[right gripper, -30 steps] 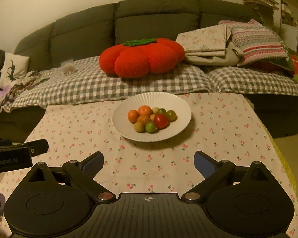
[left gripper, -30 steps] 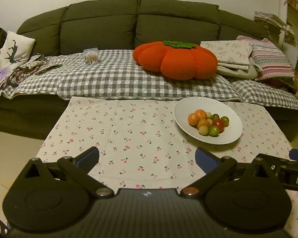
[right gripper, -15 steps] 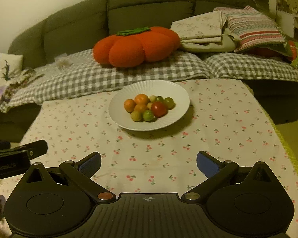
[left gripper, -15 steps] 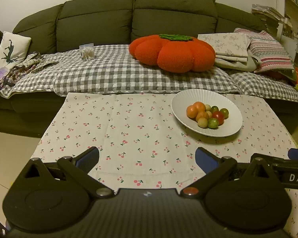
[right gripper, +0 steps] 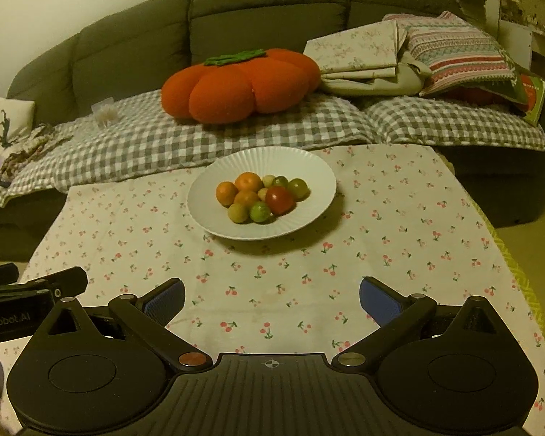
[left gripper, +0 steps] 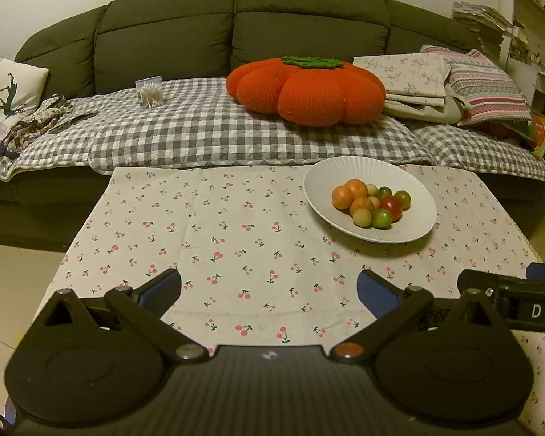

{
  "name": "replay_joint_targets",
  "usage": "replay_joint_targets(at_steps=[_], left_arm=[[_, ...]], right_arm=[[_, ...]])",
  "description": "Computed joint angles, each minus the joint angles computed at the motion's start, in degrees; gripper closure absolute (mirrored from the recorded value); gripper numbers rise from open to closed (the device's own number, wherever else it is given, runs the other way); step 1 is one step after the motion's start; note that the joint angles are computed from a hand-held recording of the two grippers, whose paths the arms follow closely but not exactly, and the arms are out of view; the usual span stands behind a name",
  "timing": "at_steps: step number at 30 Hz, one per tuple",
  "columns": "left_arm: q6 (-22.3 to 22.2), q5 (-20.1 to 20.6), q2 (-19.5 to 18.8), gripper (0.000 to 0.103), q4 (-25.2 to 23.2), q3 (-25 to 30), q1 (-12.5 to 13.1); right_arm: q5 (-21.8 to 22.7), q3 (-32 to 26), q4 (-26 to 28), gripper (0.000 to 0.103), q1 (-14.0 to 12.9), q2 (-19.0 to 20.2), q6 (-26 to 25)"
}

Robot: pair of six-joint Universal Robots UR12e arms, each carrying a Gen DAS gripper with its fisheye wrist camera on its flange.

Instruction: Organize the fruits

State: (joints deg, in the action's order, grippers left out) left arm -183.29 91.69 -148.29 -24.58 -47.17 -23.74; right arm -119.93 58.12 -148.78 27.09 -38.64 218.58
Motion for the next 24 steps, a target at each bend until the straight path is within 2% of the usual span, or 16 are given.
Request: replay_joint_targets(at_steps=[24], left_arm=[[0.4, -0.5, -0.2, 0.001, -0.2, 0.1, -0.1]], right_arm=[[0.2, -0.3, 0.2, 0.000, 0.0, 0.1, -0.2]])
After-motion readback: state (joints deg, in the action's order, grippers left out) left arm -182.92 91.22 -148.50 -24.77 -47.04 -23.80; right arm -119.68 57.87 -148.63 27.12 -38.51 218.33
